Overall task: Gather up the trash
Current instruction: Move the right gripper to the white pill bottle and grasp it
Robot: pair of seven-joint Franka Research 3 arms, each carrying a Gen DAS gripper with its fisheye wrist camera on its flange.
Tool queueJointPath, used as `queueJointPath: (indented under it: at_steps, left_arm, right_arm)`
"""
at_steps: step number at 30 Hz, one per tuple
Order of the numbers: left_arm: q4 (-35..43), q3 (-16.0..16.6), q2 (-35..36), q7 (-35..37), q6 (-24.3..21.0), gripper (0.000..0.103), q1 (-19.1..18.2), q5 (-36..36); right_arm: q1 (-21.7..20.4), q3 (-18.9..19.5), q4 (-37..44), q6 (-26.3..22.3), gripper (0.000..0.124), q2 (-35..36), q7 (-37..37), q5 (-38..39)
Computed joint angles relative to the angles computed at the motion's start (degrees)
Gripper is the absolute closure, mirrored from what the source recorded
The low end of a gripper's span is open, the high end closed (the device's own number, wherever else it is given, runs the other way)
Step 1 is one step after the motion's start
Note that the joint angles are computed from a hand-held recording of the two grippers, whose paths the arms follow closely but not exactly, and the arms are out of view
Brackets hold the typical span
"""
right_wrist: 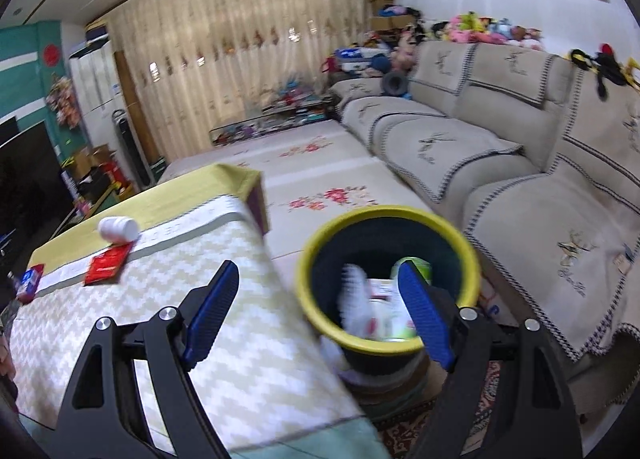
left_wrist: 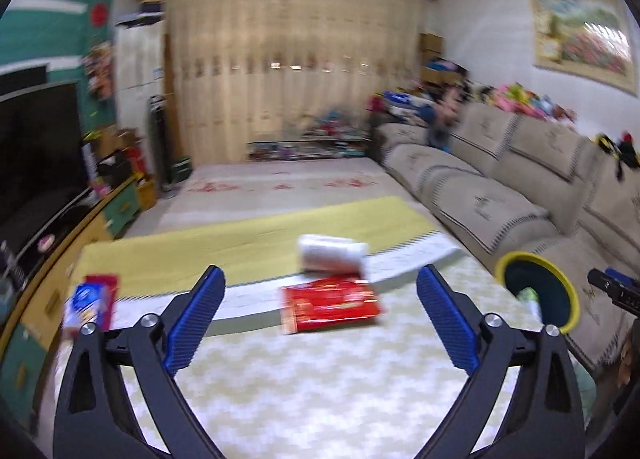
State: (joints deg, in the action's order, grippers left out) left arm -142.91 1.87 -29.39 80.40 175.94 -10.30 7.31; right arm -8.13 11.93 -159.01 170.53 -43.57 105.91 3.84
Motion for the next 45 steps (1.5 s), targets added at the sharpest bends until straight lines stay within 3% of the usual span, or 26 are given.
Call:
queueJointPath:
  at_steps: [3, 5, 9, 11, 14, 15, 18, 20, 25, 30, 31, 39, 42, 43, 45]
  left_arm:
    - [-2.4, 3.2, 0.0, -0.4, 3.6, 0.005, 1.5, -1.2]
    - [-3.3, 3.6, 1.1, -2.3, 6.0, 0.005, 3.8, -1.6]
    - [-3.1, 6.1, 2.4, -4.3, 4.3, 0.005, 4.0, -2.9]
    - [-4.0, 7.1, 1.6, -5.1, 4.8, 0.005, 3.5, -4.0]
    - [-5.2, 4.6, 0.5, -7.2, 6.4, 0.005, 7.7, -3.2]
    - [-5.8, 1.8, -0.1, -9.0, 7.4, 0.005, 11.5, -2.4]
    - [-6.8, -0.8, -0.6, -12.5, 9.1, 0.005, 16.1, -1.1]
    - [-6.8, 1.1, -0.4, -13.8, 9.3, 0.005, 14.8, -0.7]
    - [-6.5, 2.5, 0.8, -15.6, 8.3, 0.005, 14.1, 0.4]
    - [-5.8, 2.5, 2.2, -16.1, 8.1, 0.005, 13.6, 1.5]
    - [-5.4, 1.2, 2.6, -16.4, 7.8, 0.005, 14.6, 1.9]
    - [-4.9, -1.3, 4.0, -17.8, 7.4, 0.005, 16.1, 3.8]
    - [-4.6, 0.9, 4.6, -17.2, 6.9, 0.005, 14.0, 3.6]
    - [-4.6, 1.1, 4.4, -17.3, 6.4, 0.005, 13.6, 3.3]
    - [-4.4, 2.2, 4.7, -16.8, 6.2, 0.005, 12.5, 2.8]
  right_arm:
    - [1.4, 2.1, 3.9, 0.0, 0.046, 4.8, 1.2, 0.1]
    - [1.7, 4.7, 8.1, -0.5, 0.046, 9.3, 2.9, -0.8]
    - [0.8, 9.9, 16.0, -2.2, 0.046, 16.9, 7.3, -5.4]
    - [2.2, 10.5, 19.7, -2.6, 0.046, 20.9, 8.9, -6.6]
    - [1.2, 14.0, 25.8, -3.6, 0.044, 27.1, 14.3, -11.5]
    - [1.2, 14.9, 28.2, -4.0, 0.043, 29.7, 16.2, -13.1]
    - [1.7, 16.6, 35.9, -7.2, 0.042, 37.7, 21.8, -17.8]
    - [2.3, 17.3, 41.6, -10.6, 0.042, 43.4, 28.8, -25.8]
    - [9.2, 13.3, 52.8, -18.1, 0.037, 53.4, 40.4, -38.4]
    - [15.2, 9.0, 59.1, -22.3, 0.034, 58.1, 43.9, -40.3]
    - [16.8, 7.9, 60.8, -24.2, 0.033, 59.1, 44.8, -41.5]
    - [25.7, 0.9, 71.7, -35.1, 0.03, 65.8, 44.9, -43.5]
    - [27.4, -1.1, 73.3, -35.6, 0.031, 67.2, 43.8, -42.0]
    - [28.0, -1.9, 73.5, -35.9, 0.045, 67.4, 43.6, -41.7]
    - [28.5, -3.0, 72.2, -34.3, 0.044, 66.9, 42.9, -40.4]
